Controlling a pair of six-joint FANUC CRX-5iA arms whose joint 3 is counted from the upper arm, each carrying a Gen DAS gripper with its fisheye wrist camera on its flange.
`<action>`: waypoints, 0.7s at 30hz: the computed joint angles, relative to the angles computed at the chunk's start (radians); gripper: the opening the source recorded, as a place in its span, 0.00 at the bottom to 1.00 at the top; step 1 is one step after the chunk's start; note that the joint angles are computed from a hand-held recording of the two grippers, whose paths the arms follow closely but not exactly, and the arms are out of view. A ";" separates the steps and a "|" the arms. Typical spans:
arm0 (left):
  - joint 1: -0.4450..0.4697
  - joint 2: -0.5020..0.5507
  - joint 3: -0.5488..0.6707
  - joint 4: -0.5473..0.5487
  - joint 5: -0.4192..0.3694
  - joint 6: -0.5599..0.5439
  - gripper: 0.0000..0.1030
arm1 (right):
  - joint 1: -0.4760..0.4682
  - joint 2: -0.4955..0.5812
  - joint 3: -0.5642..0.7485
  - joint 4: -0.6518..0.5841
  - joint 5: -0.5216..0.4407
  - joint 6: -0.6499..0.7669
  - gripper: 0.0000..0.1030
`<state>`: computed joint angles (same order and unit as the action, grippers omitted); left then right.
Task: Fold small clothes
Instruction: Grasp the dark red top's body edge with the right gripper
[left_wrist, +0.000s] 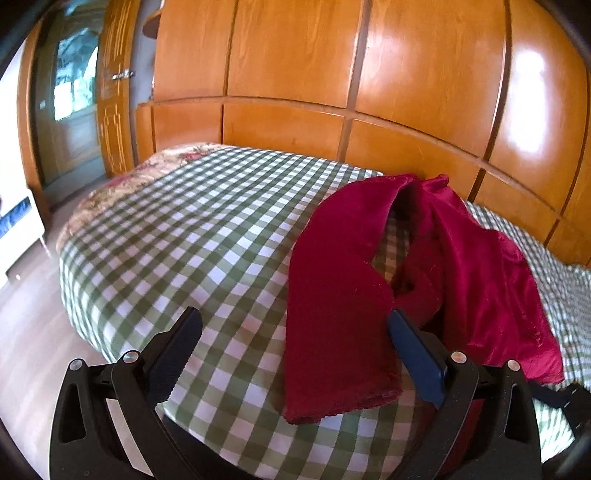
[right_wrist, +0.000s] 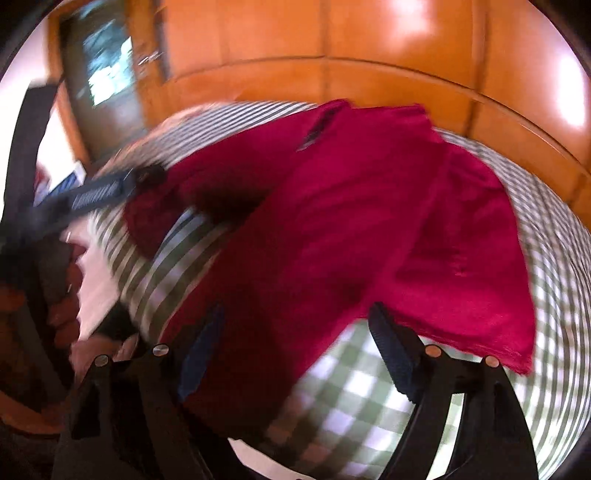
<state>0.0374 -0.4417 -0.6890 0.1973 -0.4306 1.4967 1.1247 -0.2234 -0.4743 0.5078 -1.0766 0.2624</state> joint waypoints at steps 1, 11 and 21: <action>0.006 -0.001 -0.015 0.041 0.008 -0.036 0.96 | -0.001 0.009 0.008 -0.014 0.014 0.040 0.77; 0.028 -0.009 -0.058 0.174 0.033 -0.131 0.96 | -0.011 0.111 0.054 -0.092 0.008 0.216 0.64; 0.013 -0.030 -0.114 0.335 0.084 -0.288 0.96 | -0.095 -0.025 0.015 -0.164 0.100 0.180 0.09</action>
